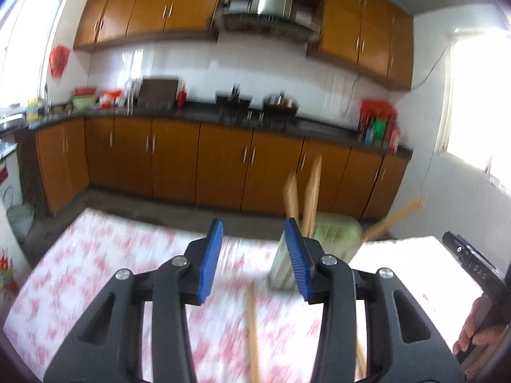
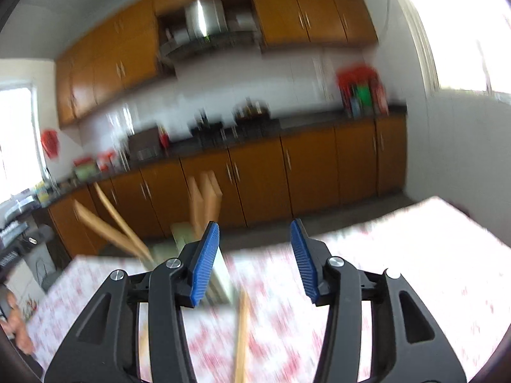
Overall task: Organize utensils
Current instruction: 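Lower both tools to the cloth and close each on a chopstick, then hold the grasped chopsticks on the cloth with both tools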
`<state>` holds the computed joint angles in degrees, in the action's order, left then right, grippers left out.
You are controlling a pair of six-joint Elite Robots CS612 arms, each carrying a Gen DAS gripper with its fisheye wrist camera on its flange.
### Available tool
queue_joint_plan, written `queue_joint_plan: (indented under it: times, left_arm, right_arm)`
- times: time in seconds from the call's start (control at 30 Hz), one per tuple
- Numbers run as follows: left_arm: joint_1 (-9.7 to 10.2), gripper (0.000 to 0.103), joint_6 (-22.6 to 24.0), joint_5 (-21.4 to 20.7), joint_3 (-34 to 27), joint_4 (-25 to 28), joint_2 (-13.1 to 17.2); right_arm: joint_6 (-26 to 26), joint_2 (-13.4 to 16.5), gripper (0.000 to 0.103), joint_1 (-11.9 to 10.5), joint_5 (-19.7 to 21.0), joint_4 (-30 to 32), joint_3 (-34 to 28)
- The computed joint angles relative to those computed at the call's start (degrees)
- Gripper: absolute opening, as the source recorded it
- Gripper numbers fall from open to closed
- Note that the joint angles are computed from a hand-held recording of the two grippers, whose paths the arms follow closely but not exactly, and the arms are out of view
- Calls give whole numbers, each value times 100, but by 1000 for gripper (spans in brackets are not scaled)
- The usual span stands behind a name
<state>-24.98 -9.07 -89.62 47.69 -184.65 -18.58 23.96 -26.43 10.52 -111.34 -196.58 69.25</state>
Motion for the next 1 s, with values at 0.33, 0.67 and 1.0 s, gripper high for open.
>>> queue_joint_plan:
  times: [0.33,0.67,1.0]
  left_arm:
    - [148,33,-135,-520,171,1658,174]
    - [54,32,257,-545,111,2052,228]
    - [-18,19,737,-541,-49,2440,307]
  right_arm:
    - [188,283,21,-109,1921,2107,-292]
    - [229,371,8,-61,1512,2346,-348]
    - [117,371,8,-31,1171,2312,-300]
